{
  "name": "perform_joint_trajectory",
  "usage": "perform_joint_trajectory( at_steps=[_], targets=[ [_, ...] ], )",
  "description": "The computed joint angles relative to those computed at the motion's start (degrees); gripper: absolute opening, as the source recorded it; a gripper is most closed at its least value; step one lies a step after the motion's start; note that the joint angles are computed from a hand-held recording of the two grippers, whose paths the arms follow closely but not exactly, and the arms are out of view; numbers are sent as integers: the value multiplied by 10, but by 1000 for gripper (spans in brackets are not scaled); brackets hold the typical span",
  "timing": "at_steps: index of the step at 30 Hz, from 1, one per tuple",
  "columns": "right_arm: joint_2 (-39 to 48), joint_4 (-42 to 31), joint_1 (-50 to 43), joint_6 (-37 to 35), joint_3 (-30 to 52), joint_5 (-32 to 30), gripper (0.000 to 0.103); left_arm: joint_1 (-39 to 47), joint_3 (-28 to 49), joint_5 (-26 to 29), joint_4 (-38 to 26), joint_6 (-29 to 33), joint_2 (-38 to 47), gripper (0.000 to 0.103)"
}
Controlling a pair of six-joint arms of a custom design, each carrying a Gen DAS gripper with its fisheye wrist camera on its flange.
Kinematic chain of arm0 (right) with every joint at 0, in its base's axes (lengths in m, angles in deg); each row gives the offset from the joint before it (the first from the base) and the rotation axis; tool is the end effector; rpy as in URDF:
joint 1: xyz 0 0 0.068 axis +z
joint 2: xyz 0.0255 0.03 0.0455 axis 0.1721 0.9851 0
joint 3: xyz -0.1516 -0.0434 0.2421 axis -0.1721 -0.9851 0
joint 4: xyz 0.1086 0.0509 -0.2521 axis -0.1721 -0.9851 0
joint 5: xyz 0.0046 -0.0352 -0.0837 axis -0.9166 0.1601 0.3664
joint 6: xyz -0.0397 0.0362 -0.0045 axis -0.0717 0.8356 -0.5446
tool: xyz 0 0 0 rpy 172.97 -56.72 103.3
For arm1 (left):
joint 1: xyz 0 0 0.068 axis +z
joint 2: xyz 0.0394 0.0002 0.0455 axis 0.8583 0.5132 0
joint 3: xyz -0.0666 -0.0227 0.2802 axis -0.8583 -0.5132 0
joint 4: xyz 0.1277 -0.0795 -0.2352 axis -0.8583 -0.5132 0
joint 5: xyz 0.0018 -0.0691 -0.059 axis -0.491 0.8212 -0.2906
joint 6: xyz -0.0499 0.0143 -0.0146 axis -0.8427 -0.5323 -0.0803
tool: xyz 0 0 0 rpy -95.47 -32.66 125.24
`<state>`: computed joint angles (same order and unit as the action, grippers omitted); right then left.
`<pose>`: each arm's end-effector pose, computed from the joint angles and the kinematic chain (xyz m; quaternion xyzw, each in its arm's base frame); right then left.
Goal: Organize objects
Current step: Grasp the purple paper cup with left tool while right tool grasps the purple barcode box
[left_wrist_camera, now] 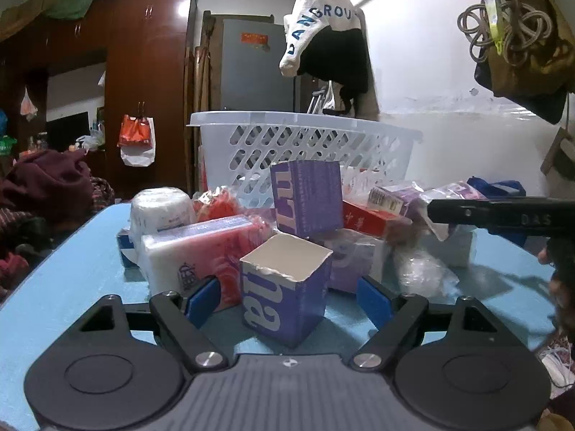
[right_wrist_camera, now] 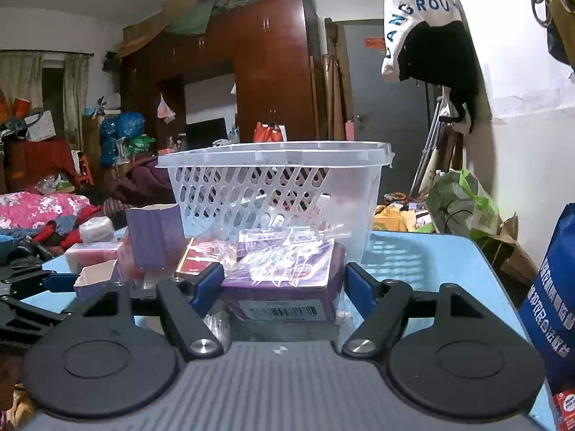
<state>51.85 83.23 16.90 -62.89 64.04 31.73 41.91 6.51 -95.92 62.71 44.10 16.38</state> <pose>0.3702 0.0591 0.1193 -0.1874 0.7699 0.1739 0.5846 0.2681 -0.0762 0.0941 0.0293 0.8181 -0.0375 0.5731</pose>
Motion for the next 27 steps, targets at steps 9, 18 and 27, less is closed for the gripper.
perform_joint_trajectory(
  at_steps=[9, 18, 27],
  targets=[
    [28, 120, -12, 44, -37, -21, 75, 10, -39, 26, 129, -8, 41, 54],
    [41, 263, -44, 132, -105, -50, 75, 29, -78, 59, 229, -7, 53, 54],
    [21, 280, -13, 74, -119, -20, 75, 57, -82, 120, 222, -17, 19, 54]
  ],
)
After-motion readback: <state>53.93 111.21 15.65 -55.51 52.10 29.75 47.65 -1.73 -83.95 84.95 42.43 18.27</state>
